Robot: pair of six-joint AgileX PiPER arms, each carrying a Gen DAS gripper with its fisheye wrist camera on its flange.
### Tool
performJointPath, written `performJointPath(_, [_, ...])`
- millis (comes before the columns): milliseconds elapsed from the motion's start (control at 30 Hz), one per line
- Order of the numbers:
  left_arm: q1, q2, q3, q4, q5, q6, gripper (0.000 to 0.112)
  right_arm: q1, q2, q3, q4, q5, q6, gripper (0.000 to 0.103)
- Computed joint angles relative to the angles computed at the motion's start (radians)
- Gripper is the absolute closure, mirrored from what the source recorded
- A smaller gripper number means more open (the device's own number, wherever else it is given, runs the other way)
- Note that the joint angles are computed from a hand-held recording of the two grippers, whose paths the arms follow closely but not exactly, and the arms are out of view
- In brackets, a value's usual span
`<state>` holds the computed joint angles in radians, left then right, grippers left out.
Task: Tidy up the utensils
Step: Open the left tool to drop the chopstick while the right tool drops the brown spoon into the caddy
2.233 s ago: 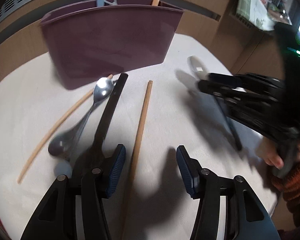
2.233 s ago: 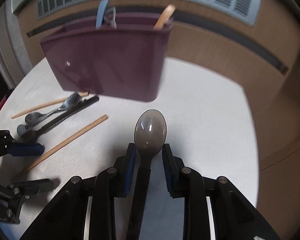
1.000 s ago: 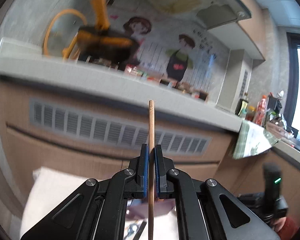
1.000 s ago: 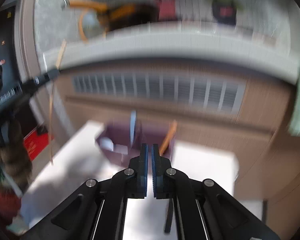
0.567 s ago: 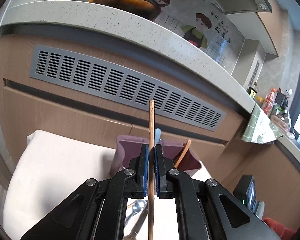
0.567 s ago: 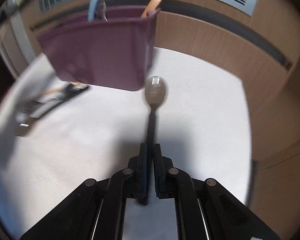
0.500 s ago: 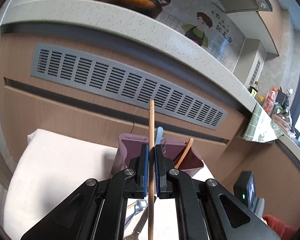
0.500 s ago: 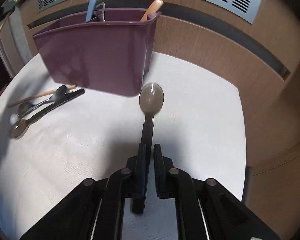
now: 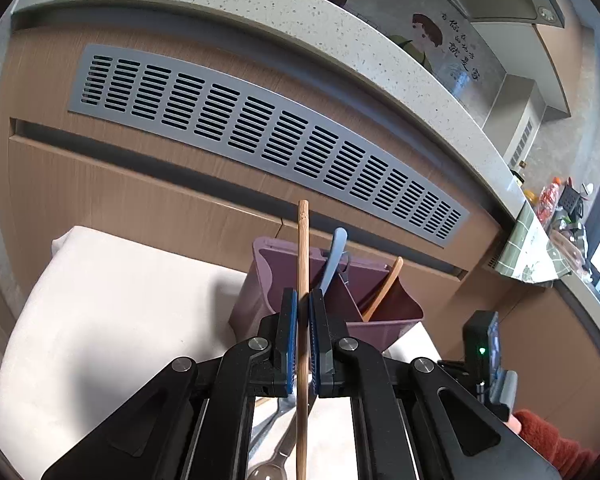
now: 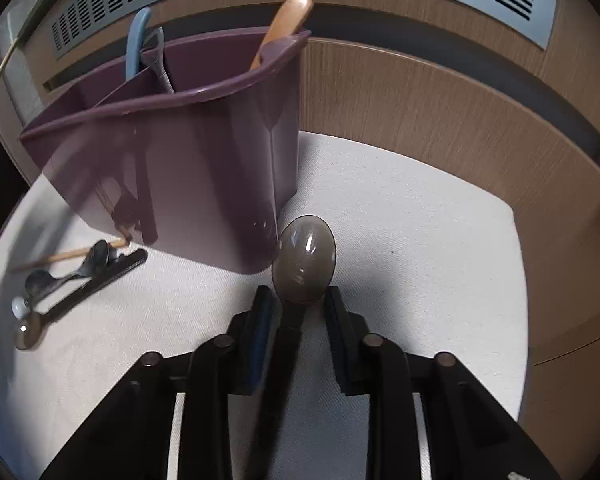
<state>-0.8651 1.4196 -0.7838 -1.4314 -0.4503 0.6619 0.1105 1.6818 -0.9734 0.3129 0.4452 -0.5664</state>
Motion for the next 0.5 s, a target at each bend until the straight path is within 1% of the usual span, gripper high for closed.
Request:
performJointPath(33, [-0.008,0.002,-0.003,-0.006,-0.008,0.006,0.106,0.000,-0.019,0.014,-0.020,-0.001,0.027,0.087])
performJointPath(67, [-0.016,0.004,-0.008,-0.012,-0.018,0.012,0.106,-0.006,-0.046,0.037,-0.036,-0.010,0.049,0.093])
performJointPath(100, [-0.025,0.006,-0.012,-0.015,-0.028,0.015,0.106,-0.025,-0.076,0.057,-0.019,-0.009,0.030,0.093])
performJointPath(167, [-0.034,0.008,-0.024,-0.033,-0.036,0.035,0.106,-0.081,-0.126,0.087,0.065,0.015,-0.069,0.093])
performJointPath(200, [-0.040,0.009,-0.030,-0.044,-0.043,0.045,0.106,-0.114,-0.159,0.104,0.118,0.037,-0.125,0.093])
performJointPath(267, [-0.055,0.007,-0.040,-0.054,-0.058,0.055,0.106,-0.151,-0.207,0.123,0.165,0.073,-0.167,0.093])
performJointPath(367, [-0.092,-0.003,-0.059,-0.070,-0.110,0.082,0.106,-0.214,-0.331,0.158,0.260,0.141,-0.247,0.093])
performJointPath(433, [-0.107,-0.015,-0.091,-0.070,-0.139,0.101,0.106,-0.276,-0.425,0.161,0.360,0.215,-0.339,0.093])
performJointPath(467, [-0.113,-0.025,-0.118,-0.049,-0.157,0.105,0.106,-0.283,-0.473,0.151,0.406,0.240,-0.361,0.093])
performJointPath(500, [-0.121,-0.034,-0.144,-0.025,-0.178,0.111,0.106,-0.273,-0.490,0.125,0.439,0.238,-0.369,0.093])
